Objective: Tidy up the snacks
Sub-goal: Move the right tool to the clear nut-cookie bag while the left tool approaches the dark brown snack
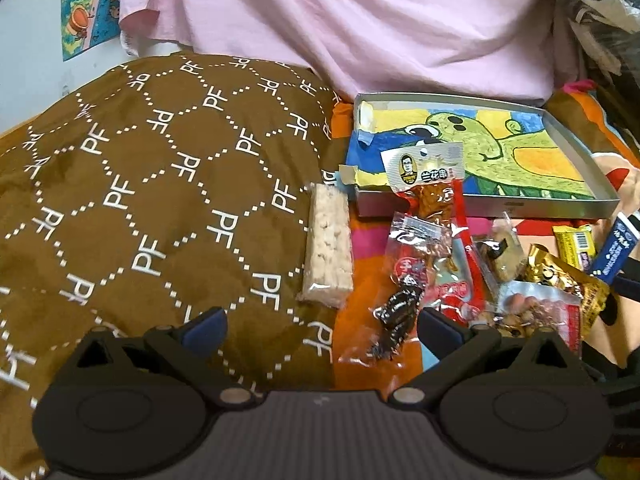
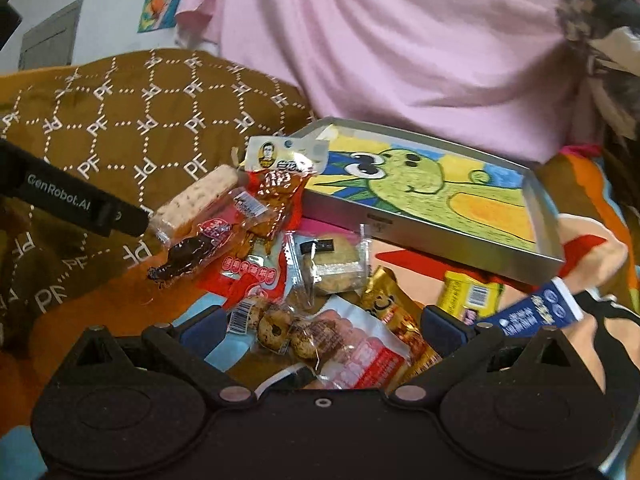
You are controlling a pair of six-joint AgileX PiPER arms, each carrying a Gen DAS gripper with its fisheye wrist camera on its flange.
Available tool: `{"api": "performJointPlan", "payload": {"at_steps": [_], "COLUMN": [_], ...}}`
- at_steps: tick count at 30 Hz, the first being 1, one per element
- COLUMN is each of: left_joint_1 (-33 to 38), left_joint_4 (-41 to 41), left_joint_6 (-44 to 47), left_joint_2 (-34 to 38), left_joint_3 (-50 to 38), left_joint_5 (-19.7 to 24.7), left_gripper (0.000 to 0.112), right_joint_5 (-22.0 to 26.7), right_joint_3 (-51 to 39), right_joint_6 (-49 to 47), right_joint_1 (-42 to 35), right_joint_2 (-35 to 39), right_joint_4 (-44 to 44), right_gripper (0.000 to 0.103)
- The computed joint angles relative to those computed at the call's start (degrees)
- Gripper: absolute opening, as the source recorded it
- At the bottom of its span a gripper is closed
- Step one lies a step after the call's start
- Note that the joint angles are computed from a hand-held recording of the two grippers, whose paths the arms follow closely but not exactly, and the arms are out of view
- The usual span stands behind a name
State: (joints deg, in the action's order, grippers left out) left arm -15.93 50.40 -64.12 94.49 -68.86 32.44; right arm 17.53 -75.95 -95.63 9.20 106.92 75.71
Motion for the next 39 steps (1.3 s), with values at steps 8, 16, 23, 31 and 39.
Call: {"api": "performJointPlan", "payload": {"at_steps": [8,16,23,31,39], "left_joint_1": [2.00,3.69,4.77,4.22,4.20], "left_joint_4": [-1.56,-4.81,-14.59,-26.49,-31.59], "left_joint_6": [4.48,12.34,26.17,40.64,45.36], "left_joint_2": [4.43,7.42,9.02,11.12,13.29], "left_joint_3": [-3.51,-5.93,-7.61,-9.88,-12.55], "left_joint_5": [-2.19,-7.73,-13.05,-12.70,-7.47], "left_gripper": [0.103,0.103,0.098,0.087,0.068], "right_joint_5": [3.78,8.99,11.31,11.36,16.77], "right_joint_3": [-7.73,-13.68,-17.02,-15.91,-18.26], "right_joint_6": [3.74,8.04,10.48,8.70,15.16], "right_joint_1": [0.53,0.15,0.20,-0.29,-0.58], "right_joint_2": [6.23,10.44,12.75,12.15,10.84], "right_joint_4": [-12.40,-21.10,-25.79,-25.00,-35.32], "right_gripper": [0.102,0.098,0.087,0.080,0.080]}}
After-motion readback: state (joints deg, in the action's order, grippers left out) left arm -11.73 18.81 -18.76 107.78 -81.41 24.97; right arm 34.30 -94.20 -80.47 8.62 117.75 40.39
